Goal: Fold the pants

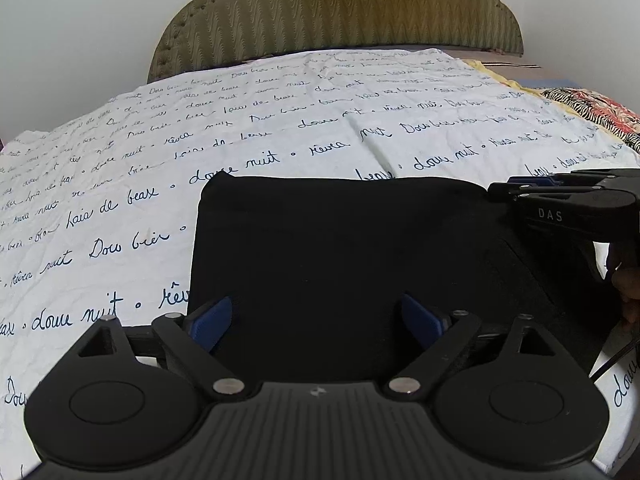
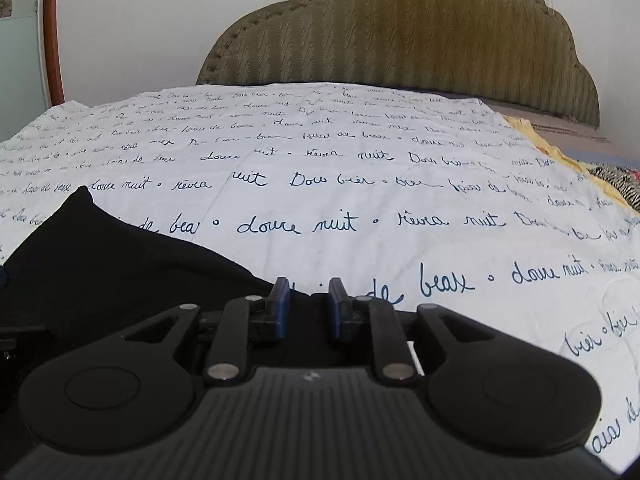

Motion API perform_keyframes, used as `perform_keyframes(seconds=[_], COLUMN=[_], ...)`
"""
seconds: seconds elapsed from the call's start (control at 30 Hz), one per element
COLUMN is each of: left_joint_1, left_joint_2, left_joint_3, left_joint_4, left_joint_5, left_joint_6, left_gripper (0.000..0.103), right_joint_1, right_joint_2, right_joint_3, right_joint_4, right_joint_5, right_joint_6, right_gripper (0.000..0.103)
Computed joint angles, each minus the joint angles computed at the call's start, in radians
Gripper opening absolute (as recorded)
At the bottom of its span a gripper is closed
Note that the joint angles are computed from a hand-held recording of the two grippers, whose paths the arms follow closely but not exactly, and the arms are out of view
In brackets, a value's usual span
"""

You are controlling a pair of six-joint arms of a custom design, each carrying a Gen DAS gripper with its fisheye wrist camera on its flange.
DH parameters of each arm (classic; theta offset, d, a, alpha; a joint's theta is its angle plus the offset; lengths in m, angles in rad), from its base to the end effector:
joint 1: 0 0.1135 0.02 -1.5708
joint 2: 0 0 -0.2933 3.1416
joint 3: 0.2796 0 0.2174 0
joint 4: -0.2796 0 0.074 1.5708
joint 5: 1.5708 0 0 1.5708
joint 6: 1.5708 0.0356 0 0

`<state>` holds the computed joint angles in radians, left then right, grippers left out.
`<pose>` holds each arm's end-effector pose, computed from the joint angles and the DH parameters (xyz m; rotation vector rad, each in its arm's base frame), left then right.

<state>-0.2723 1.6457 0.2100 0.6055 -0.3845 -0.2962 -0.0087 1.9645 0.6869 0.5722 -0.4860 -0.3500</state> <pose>0.1979 -0.0414 0.1280 -0.2034 2.3224 0.1813 0.3308 0.0137 0.1333 -0.6188 2.1148 0.3536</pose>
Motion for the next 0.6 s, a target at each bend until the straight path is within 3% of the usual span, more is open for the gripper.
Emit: perform_keyframes(seconds=[0.43,0.47,0.5,0.53,0.57,0.6], left_joint_1=[0.001,0.0,-0.001,-0.003,-0.007,-0.013], left_joint_2=[0.044,0.051,0.059,0.07,0.084,0.103], left_joint_3=[-0.036,-0.04,-0.045,-0.055,-0.071,-0.092], left_joint_4=[0.095,0.109,0.123,0.151,0.191,0.244], left_joint_5=[-0.015,-0.018,-0.023,-0.026,-0.032,-0.041], left_joint_6=[0.006,0.005,0.005,0.007,0.009,0.011], left_gripper=[0.101,0.102,0.103,0.103,0.103,0.103], right_joint_1=[-0.005,-0.006,-0.005,-0.004,0.014,0.024], right_joint_2=[0.03,0.031,0.03,0.028,0.022,0.016], right_joint_3=[-0.06,-0.067,-0.077,-0.087,-0.098,-0.101], right_joint_4=[0.146,0.162,0.179,0.196,0.21,0.213], right_joint_5=[-0.019,-0.015,0.006,0.032,0.125,0.206], right_joint_6=[0.058,0.067,0.083,0.111,0.16,0.213], right_gripper=[0.022,0.03,0.051,0.075,0.103,0.103])
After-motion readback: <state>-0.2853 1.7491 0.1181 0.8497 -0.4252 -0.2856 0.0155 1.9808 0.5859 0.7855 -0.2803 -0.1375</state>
